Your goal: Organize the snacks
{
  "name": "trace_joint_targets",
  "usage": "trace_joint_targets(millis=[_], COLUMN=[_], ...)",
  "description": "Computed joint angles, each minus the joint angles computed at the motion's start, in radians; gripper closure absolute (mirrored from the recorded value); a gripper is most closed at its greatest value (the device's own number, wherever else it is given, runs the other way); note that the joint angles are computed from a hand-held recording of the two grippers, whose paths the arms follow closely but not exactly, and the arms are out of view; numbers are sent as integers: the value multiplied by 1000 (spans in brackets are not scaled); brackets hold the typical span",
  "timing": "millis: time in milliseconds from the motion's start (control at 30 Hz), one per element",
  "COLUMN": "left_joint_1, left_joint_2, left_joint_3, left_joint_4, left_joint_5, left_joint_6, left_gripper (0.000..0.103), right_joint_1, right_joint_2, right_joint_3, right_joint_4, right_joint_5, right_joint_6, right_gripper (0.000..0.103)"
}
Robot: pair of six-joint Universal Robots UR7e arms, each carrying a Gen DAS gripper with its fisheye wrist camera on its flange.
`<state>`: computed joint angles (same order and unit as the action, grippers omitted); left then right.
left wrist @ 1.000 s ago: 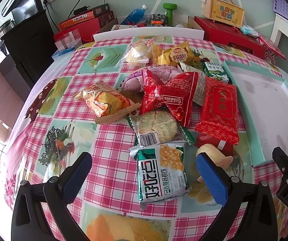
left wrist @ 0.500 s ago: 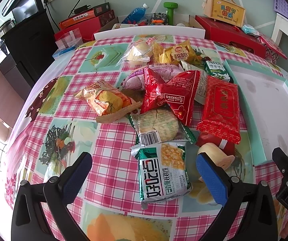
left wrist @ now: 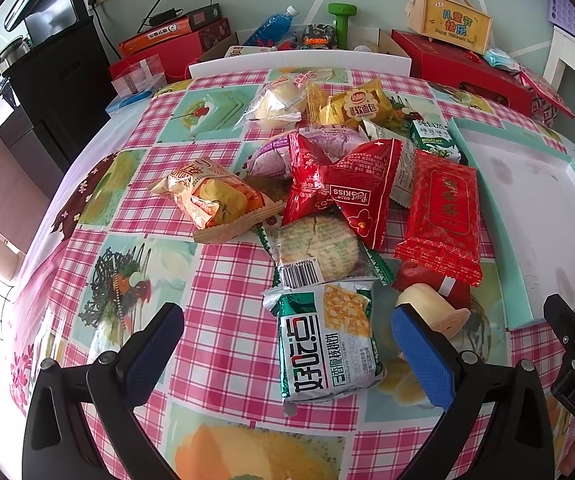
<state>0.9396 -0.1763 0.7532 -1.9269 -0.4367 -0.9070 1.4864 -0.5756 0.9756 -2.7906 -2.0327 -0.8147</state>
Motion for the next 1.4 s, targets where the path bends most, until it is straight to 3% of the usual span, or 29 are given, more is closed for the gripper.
trace_joint_targets(millis=[500,800,933,1100,1400], left_joint_1=[-2,4,4,10,21], left_joint_2=[-8,-98,-123,-128,-101], left_joint_3=[9,107,158,169,150], left_joint_4=[5,77,-7,-58,-172], left_joint_5=[2,-11,-31,-59,-133], left_joint_6=[-14,-224,-203,-171,-52], left_gripper=[0,0,0,0,1], right_joint_1=[0,9,14,21,24], right_joint_2=[-2,-57,-77,-83,-47], right_joint_3=[1,90,126,154,120], right_joint_4=[5,67,122,173,244], right_joint_5=[5,172,244,279,273], right_joint_6=[10,-20,-47,-82,-59], right_gripper=[0,0,1,15,37])
